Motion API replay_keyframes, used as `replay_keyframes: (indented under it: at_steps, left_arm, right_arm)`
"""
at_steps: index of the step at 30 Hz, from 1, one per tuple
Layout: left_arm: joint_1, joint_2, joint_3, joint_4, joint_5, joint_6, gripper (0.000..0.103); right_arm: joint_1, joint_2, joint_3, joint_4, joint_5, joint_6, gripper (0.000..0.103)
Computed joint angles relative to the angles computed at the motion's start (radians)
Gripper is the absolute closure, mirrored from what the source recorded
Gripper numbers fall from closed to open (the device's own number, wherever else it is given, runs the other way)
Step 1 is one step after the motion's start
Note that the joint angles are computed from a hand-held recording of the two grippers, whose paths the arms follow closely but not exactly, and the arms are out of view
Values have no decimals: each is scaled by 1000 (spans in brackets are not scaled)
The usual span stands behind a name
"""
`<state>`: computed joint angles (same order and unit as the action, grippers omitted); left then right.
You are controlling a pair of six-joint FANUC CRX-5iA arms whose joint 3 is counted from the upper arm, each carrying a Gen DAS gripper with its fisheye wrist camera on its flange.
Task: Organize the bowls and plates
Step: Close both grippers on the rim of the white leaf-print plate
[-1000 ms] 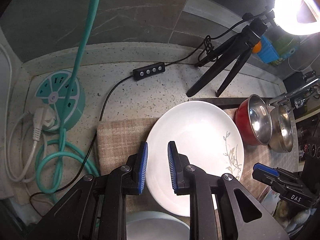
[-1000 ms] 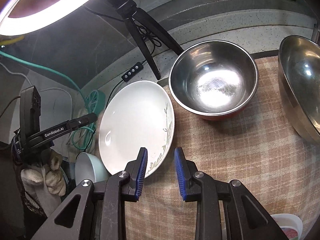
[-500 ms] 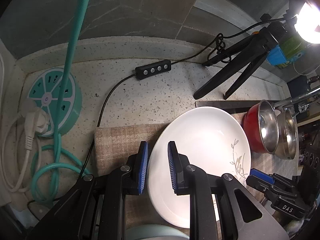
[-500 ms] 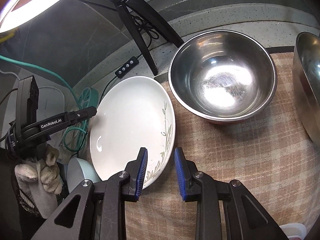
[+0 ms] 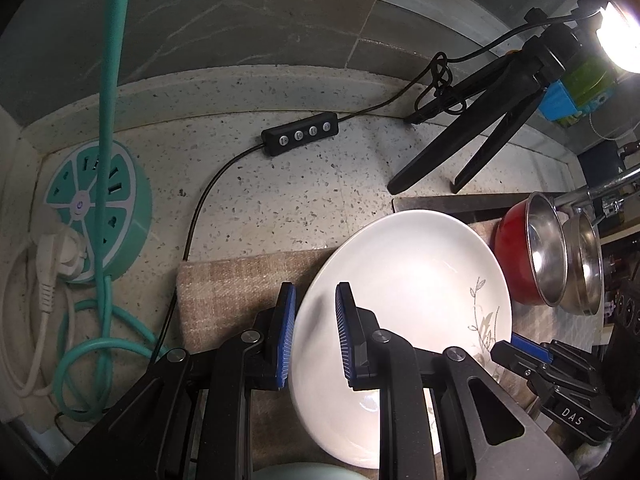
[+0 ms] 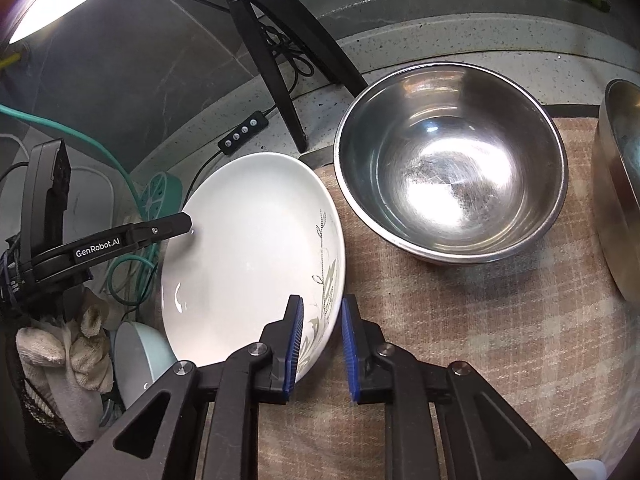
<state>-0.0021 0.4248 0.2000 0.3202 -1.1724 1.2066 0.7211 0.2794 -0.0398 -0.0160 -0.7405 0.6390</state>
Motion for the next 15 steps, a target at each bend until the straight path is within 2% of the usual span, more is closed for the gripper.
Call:
replay_keyframes:
  at_steps: [15]
  left_arm:
    - [-8, 1, 5, -27, 8, 6, 87]
  right_arm:
    - [-14, 22, 22, -30, -21, 19, 95]
